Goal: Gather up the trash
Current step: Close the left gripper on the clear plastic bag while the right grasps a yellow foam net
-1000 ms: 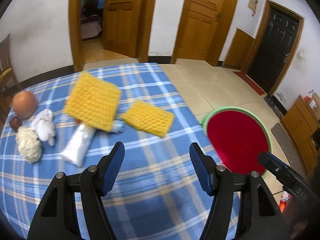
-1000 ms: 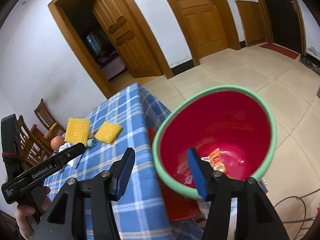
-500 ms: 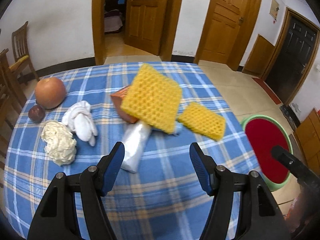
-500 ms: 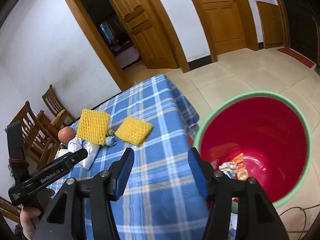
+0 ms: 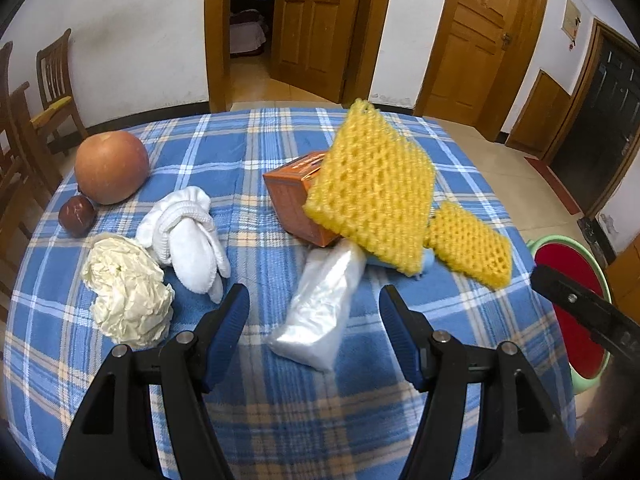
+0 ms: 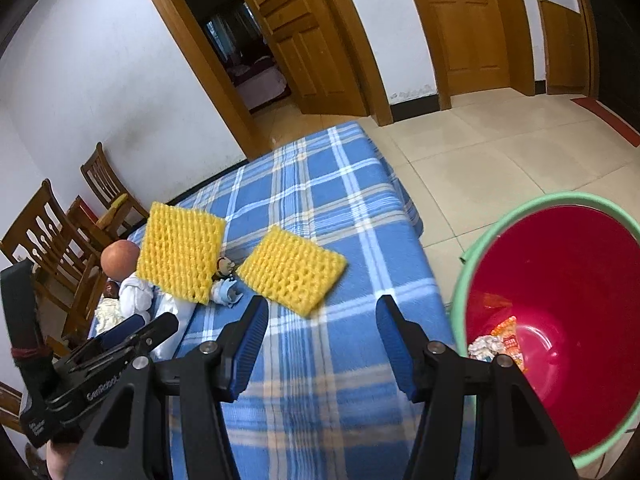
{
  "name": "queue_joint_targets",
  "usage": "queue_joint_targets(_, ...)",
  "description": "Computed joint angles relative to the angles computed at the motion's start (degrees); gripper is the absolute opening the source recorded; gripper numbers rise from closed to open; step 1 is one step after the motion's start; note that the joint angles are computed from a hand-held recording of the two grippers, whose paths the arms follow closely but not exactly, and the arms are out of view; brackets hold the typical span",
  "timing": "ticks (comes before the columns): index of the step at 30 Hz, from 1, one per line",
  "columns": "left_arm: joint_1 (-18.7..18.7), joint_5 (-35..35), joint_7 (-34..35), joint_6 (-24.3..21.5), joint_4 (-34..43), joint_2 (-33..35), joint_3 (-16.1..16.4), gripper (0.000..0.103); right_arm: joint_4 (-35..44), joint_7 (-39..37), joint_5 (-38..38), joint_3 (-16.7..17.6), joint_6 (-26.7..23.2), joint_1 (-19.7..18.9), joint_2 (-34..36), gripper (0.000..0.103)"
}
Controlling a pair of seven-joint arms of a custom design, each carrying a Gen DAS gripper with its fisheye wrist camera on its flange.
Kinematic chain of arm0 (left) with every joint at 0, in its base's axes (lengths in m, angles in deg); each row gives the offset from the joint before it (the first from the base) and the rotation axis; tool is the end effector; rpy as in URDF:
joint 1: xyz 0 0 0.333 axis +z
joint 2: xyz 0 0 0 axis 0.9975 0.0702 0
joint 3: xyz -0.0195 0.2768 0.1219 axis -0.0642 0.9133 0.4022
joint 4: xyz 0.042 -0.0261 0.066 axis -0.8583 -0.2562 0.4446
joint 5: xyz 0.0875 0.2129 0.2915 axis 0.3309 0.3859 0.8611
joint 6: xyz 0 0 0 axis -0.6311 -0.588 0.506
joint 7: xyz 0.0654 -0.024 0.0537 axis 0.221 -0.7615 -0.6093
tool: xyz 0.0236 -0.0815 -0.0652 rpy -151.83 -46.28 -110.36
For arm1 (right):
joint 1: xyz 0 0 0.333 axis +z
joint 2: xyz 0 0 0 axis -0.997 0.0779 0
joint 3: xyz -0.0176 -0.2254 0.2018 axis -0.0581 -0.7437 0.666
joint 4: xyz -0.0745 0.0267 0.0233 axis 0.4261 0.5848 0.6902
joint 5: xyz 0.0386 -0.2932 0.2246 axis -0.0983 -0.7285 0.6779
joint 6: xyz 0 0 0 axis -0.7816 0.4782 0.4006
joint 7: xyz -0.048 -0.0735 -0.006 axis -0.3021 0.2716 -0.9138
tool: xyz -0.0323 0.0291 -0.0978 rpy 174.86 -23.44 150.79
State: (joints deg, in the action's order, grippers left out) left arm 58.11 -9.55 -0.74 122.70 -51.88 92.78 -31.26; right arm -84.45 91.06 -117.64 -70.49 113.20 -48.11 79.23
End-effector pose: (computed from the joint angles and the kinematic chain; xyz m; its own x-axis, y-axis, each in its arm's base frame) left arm 0.5887 -0.3521 0.3938 -0.2927 -0.9493 0.1144 -0.7657 0.1611 -0.6228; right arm 0.5743 0.4254 0.4064 -0.2596 -0.9046 -0.3380 -0.6823 0.4195 -0.5988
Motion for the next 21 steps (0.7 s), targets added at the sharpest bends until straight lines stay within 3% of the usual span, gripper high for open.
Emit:
queue_joint_targets(8,1.37,-2.39,2.92,-0.10,1.14,1.84,-1.34,0.067,7.07,-6.47,5.28,0.85,-1.84,-1.26,5.76,0.059)
queue_joint_targets(14,-0.25,-1.60,2.84,0.55,1.15,2.20,0.36,0.061,9.76,-7.76,5.87,-0.76,-1.58,-0.30,7.97,0.059)
queue_joint_targets(17,-0.98,-0.75,2.61,0.85,0.95,2.07,1.01,0.051,11.91,-8.57,6.12,-1.18,-2.03,0.03,9.47,0.046)
queue_joint_targets(19,-0.89,-0.70,2.94,1.01,0.88,1.98,0.72,0.041,12.80,-9.50,6.37,-1.23,-2.57,0.18,10.06,0.030)
queue_joint_targets(21,-0.18,-1.53,3.83,1.13,0.86,1.96,-0.20,0.033,12.90,-10.38,6.74,-1.15,-2.71,0.15,10.19,0.020)
